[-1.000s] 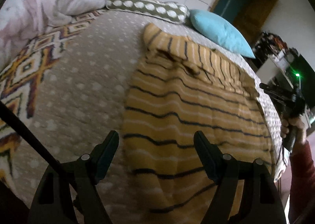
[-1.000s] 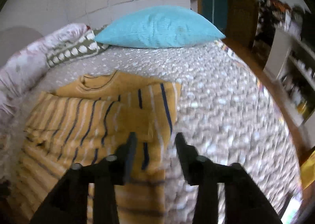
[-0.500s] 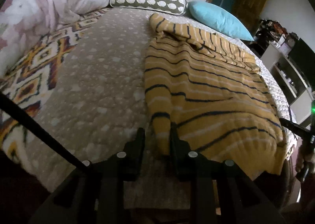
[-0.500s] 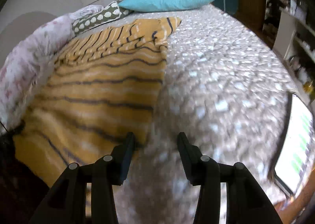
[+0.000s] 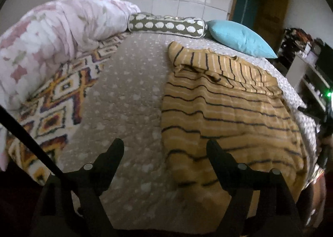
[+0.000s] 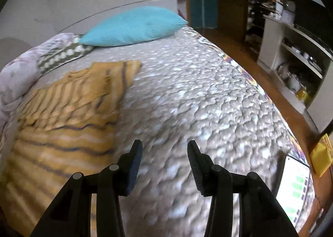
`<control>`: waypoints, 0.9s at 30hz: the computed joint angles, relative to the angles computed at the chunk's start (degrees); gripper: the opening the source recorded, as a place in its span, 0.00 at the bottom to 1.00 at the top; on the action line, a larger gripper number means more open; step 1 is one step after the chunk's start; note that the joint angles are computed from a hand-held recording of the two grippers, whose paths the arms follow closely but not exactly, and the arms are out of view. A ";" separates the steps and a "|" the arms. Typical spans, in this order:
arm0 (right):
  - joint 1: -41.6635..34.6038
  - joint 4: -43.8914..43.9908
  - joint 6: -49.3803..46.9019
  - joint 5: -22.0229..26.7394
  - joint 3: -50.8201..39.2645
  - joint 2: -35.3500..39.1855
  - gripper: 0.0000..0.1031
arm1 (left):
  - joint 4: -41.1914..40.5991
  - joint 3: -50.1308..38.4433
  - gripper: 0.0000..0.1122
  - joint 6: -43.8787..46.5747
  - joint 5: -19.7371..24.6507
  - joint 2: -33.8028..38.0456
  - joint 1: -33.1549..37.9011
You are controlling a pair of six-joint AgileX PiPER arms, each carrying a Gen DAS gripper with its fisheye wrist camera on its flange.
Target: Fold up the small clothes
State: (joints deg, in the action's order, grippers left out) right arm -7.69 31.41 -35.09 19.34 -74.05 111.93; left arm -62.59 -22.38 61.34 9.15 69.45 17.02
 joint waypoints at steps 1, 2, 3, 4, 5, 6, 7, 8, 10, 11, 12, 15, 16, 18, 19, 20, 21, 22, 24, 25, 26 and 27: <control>-0.21 -0.67 1.80 0.97 -1.76 1.44 0.47 | -3.98 -0.90 0.71 3.22 0.66 1.69 0.29; -0.73 0.45 1.90 2.73 -3.30 2.61 0.47 | -8.07 -1.49 0.71 6.91 1.07 3.08 0.37; -1.36 2.57 0.60 4.63 -4.36 3.41 0.47 | -12.01 -1.90 0.71 10.51 1.16 4.40 0.11; -2.26 6.25 -2.35 7.04 -4.46 3.58 0.47 | -15.32 -2.49 0.71 13.73 1.40 6.02 -0.14; -3.15 9.86 -5.58 9.56 -4.21 3.50 0.47 | -18.38 -2.92 0.71 16.91 1.76 7.58 -0.34; -4.27 13.84 -9.57 12.93 -3.20 3.05 0.48 | -21.42 -3.55 0.71 20.46 3.22 9.92 0.10; -5.26 16.78 -12.83 15.57 -1.85 2.48 0.48 | -22.27 -4.18 0.71 21.72 4.71 11.84 0.63; -6.82 20.75 -17.32 19.92 -0.02 1.88 0.48 | -22.04 -4.96 0.71 21.75 6.53 14.00 1.31; -9.08 25.50 -23.06 25.46 3.84 0.54 0.48 | -20.87 -6.85 0.71 21.30 13.15 19.01 4.21; -10.32 27.45 -25.55 28.44 5.87 -0.05 0.48 | -22.27 -6.91 0.71 22.93 15.43 20.26 5.27; -11.73 29.55 -28.21 32.04 8.25 -0.61 0.48 | -25.27 -6.41 0.71 25.86 16.65 20.73 5.84; -14.49 33.02 -33.68 40.58 14.67 -1.52 0.48 | -25.28 -5.39 0.62 28.54 25.64 21.78 9.96; -14.59 33.56 -34.96 42.21 16.58 -1.90 0.48 | -24.54 -4.96 0.60 28.85 28.55 22.27 11.38; -14.21 34.26 -38.24 43.67 21.22 -3.31 0.49 | -24.05 -3.34 0.54 30.39 31.94 22.38 13.38; -13.79 34.89 -40.00 43.15 23.72 -4.43 0.49 | -25.42 -1.38 0.54 32.73 33.11 22.12 14.46; -13.31 35.44 -41.20 42.53 25.75 -5.42 0.49 | -26.26 -0.35 0.53 34.02 33.63 21.95 15.02; -12.86 36.10 -42.09 41.71 27.76 -6.48 0.49 | -27.17 1.15 0.53 35.69 34.57 21.56 16.06; -12.67 36.90 -42.93 41.16 29.31 -7.27 0.49 | -27.82 2.71 0.53 37.12 35.79 21.02 17.31; -12.34 37.47 -43.19 41.12 30.96 -8.10 0.49 | -27.18 4.49 0.53 37.91 37.93 20.53 19.66; -12.09 37.56 -43.57 41.16 31.99 -8.26 0.49 | -26.72 5.41 0.53 38.20 38.90 20.30 20.65; -12.15 36.76 -43.05 41.61 32.01 -8.41 0.49 | -26.07 5.72 0.53 38.54 39.40 20.36 21.51; -12.30 35.87 -43.04 41.79 32.45 -8.69 0.49 | -26.06 6.33 0.53 38.65 39.30 19.74 21.36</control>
